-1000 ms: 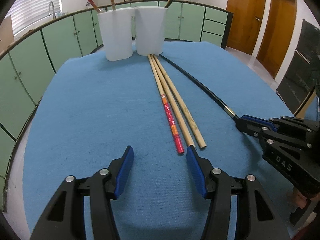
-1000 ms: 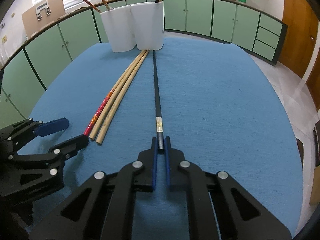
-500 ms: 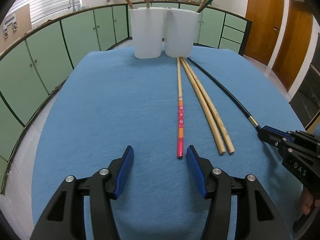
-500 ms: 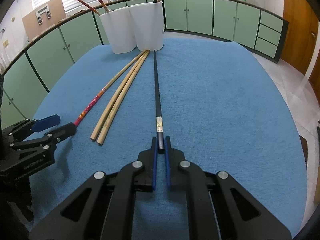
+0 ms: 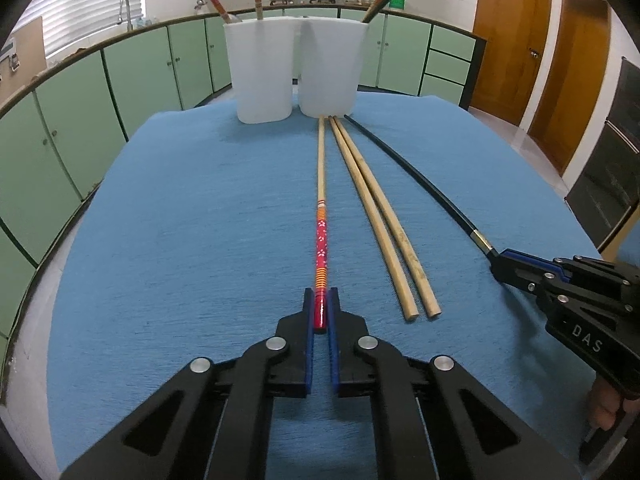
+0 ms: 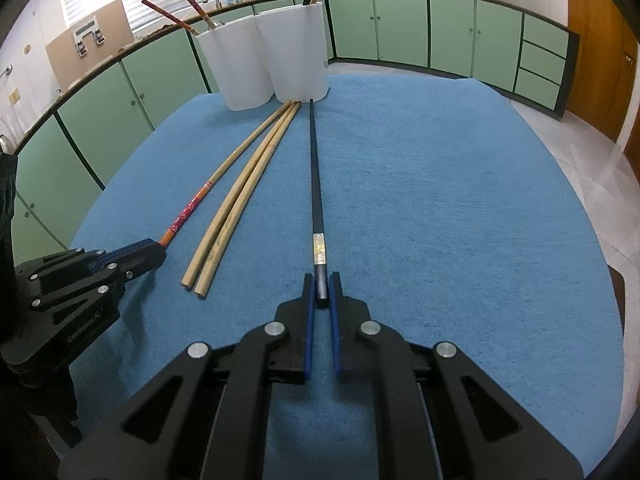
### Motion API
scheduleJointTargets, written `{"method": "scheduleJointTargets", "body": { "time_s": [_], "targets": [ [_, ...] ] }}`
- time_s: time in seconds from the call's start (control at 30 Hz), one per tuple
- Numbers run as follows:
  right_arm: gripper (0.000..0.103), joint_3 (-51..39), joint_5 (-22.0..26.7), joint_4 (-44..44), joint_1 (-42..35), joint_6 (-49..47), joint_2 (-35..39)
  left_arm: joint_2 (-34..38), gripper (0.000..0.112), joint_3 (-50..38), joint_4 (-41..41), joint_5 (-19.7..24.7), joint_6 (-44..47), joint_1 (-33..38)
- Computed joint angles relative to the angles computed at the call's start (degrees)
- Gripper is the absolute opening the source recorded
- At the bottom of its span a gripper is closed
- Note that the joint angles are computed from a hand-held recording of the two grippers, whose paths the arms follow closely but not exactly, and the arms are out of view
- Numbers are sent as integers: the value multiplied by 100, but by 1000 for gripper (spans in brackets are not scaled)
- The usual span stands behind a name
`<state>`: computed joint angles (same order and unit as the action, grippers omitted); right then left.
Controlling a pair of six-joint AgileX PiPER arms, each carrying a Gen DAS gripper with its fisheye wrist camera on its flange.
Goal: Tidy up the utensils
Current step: 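Lift both chopsticks and lower them into the white utensil holder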
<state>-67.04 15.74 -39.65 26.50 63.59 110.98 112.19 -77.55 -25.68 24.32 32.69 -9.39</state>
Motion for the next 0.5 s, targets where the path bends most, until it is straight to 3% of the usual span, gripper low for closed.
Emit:
{"method": "scheduleJointTargets", "body": {
  "time_s": [0.27,0.5],
  "targets": [
    [6,99,291,-552,143,390,-407,-460,6,201,-395,163,446,177],
    [6,-54,601,-490,181,28,-948,-1254,5,246,-632,246,911,378]
  ]
}}
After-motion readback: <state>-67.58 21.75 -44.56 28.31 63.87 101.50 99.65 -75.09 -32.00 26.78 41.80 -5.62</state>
